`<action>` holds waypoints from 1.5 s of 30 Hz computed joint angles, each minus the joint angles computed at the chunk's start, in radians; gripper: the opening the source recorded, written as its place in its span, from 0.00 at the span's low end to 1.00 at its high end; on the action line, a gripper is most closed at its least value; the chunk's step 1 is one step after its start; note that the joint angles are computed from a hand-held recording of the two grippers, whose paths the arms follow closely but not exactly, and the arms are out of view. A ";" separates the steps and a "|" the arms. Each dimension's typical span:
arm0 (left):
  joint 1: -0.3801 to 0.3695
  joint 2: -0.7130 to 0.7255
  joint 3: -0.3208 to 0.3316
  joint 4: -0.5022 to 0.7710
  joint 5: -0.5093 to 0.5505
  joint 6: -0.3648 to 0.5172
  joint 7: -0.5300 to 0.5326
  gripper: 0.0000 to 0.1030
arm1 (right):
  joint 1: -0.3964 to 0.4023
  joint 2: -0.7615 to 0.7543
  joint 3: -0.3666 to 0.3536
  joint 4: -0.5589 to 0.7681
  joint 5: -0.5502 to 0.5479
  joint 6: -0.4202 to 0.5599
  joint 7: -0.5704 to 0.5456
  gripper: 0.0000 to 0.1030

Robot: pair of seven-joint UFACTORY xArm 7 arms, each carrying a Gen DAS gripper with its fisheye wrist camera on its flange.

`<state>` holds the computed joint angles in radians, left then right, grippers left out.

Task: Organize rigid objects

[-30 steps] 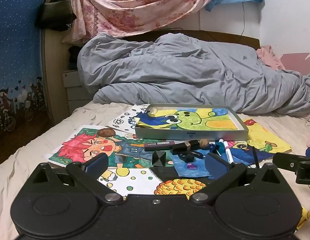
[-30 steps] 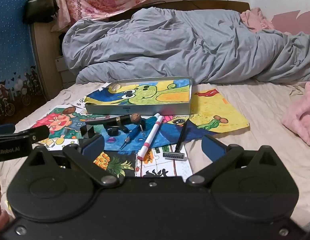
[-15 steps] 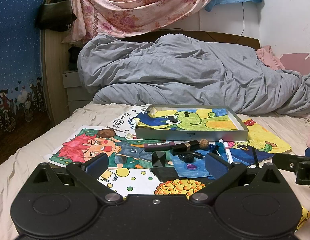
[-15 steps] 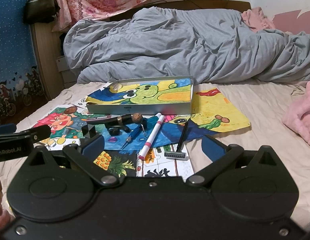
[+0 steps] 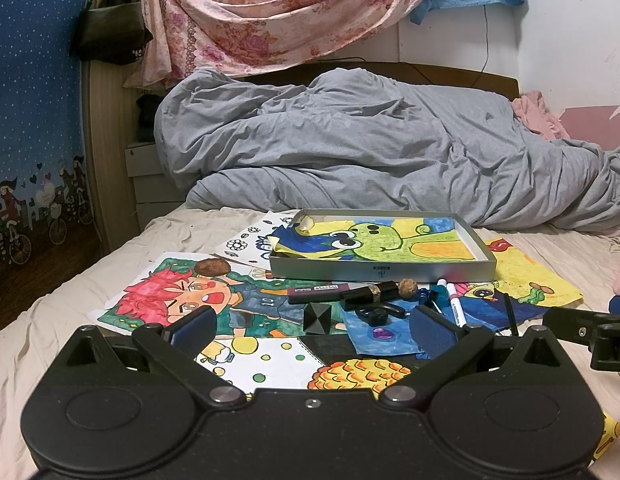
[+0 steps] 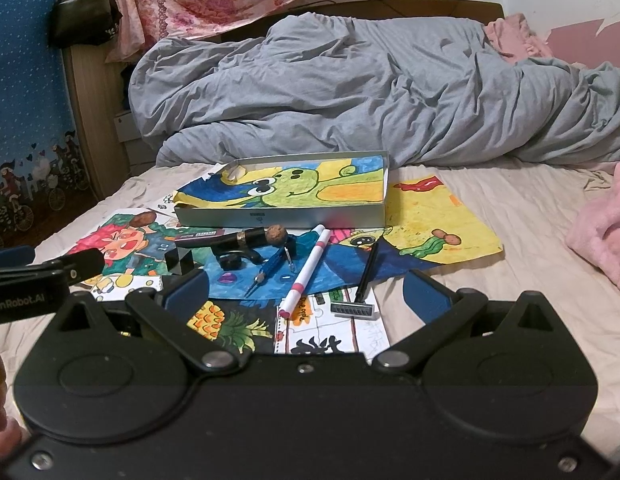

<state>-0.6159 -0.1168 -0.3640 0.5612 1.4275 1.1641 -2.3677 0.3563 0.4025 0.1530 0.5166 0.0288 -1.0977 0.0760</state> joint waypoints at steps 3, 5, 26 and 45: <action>0.000 0.001 0.000 0.001 0.000 0.002 0.000 0.99 | -0.002 -0.001 0.000 0.000 -0.004 0.001 0.002 1.00; -0.001 0.001 0.000 0.000 0.000 0.003 -0.001 0.99 | -0.002 0.000 0.000 0.000 -0.003 0.000 0.002 1.00; -0.004 0.002 -0.001 0.003 -0.002 0.008 0.001 0.99 | -0.002 0.003 0.000 0.001 -0.004 -0.001 0.002 1.00; -0.005 0.004 -0.001 0.002 -0.001 0.012 0.000 0.99 | 0.002 0.004 0.000 0.005 0.009 0.003 -0.002 1.00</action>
